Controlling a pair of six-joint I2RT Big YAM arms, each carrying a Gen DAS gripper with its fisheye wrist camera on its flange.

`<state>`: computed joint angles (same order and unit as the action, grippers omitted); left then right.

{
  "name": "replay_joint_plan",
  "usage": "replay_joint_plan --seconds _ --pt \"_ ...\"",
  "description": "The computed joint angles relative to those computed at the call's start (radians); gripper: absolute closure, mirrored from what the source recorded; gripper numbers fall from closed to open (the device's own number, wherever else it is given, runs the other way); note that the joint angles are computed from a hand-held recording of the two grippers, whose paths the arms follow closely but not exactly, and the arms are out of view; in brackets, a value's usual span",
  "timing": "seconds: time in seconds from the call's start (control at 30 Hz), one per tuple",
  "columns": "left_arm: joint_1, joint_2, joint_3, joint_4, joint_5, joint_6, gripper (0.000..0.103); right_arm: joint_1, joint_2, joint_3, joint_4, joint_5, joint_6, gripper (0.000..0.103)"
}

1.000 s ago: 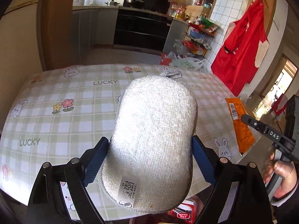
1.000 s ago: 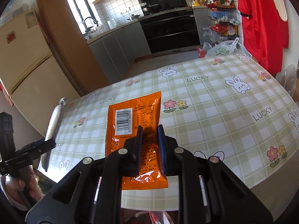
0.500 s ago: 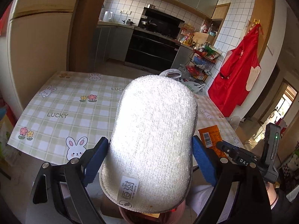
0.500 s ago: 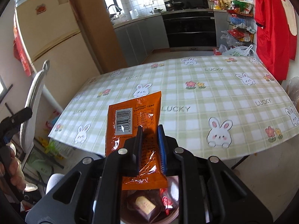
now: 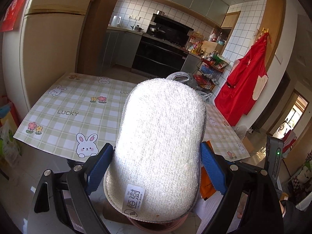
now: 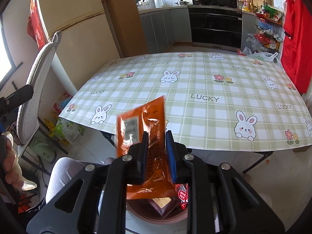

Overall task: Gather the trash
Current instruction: 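Drop the orange packet into the bucket with the right tool while the left tool carries the sponge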

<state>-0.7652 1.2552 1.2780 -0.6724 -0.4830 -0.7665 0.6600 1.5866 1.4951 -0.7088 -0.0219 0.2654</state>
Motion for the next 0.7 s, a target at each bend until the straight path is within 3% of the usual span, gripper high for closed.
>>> replay_joint_plan --seconds 0.13,0.2,0.27,0.37,0.7 --pt "0.008 0.005 -0.003 0.005 0.013 0.002 0.016 0.003 0.019 0.015 -0.01 -0.005 0.001 0.069" --pt "0.018 0.011 -0.004 0.01 0.029 0.001 0.016 0.0 0.023 0.025 -0.011 0.004 0.005 0.059" --pt "0.022 0.017 -0.003 0.01 0.041 0.0 0.016 -0.005 0.019 0.028 0.0 0.027 0.011 0.033" --pt "0.025 0.03 0.003 0.011 0.062 0.005 0.016 -0.016 0.008 0.039 0.012 0.053 0.004 0.009" --pt "-0.002 0.097 0.045 0.009 0.176 0.071 0.015 -0.057 -0.067 0.054 0.04 0.148 0.003 0.006"
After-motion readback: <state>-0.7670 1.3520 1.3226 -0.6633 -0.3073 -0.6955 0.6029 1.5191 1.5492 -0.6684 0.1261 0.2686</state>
